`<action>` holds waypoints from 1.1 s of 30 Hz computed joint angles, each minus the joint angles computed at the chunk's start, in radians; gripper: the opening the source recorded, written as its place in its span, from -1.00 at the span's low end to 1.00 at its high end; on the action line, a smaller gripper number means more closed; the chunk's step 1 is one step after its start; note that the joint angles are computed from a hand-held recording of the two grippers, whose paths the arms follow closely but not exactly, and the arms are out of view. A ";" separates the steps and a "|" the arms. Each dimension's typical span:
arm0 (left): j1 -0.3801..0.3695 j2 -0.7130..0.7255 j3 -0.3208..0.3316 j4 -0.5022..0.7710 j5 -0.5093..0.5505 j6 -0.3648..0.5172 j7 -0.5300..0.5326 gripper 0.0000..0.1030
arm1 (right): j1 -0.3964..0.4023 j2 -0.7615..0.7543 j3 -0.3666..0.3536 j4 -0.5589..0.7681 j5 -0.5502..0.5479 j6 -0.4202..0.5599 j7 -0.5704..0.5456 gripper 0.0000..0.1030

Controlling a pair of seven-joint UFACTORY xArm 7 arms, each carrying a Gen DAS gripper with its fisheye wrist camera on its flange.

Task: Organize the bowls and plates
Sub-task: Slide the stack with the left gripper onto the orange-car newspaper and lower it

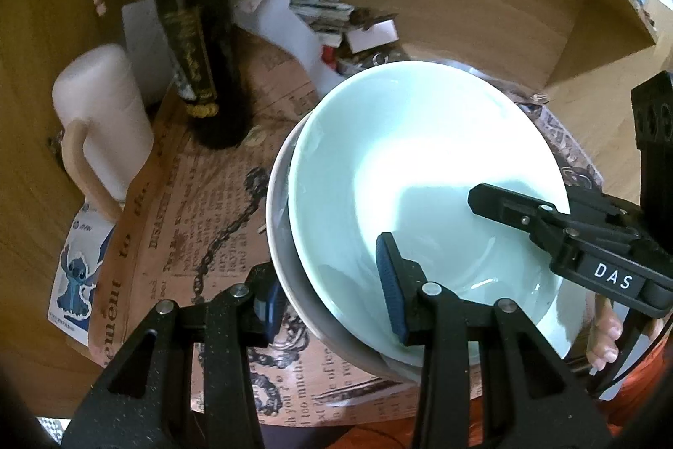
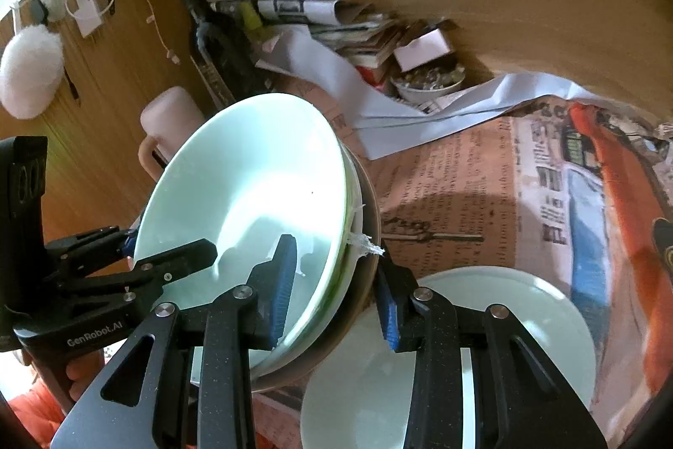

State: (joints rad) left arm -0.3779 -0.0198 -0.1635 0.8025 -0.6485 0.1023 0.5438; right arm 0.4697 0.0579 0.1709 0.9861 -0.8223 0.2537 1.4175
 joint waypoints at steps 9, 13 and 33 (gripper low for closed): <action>-0.039 -0.008 -0.012 0.013 -0.039 0.011 0.047 -0.23 | -0.052 -0.126 0.051 -0.096 -0.065 0.050 0.104 -0.38; -0.055 -0.007 -0.022 0.021 -0.060 0.019 0.077 -0.23 | -0.083 -0.170 0.088 -0.127 -0.065 0.079 0.127 -0.38; -0.124 -0.032 -0.041 0.029 -0.065 0.067 0.120 -0.23 | -0.201 -0.414 0.225 -0.329 0.075 0.128 0.129 -0.38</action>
State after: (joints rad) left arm -0.5017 -0.0516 -0.2048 0.8314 -0.7138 0.1691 0.6642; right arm 0.2685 -0.3565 0.3958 0.6567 -0.7476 0.3815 1.5460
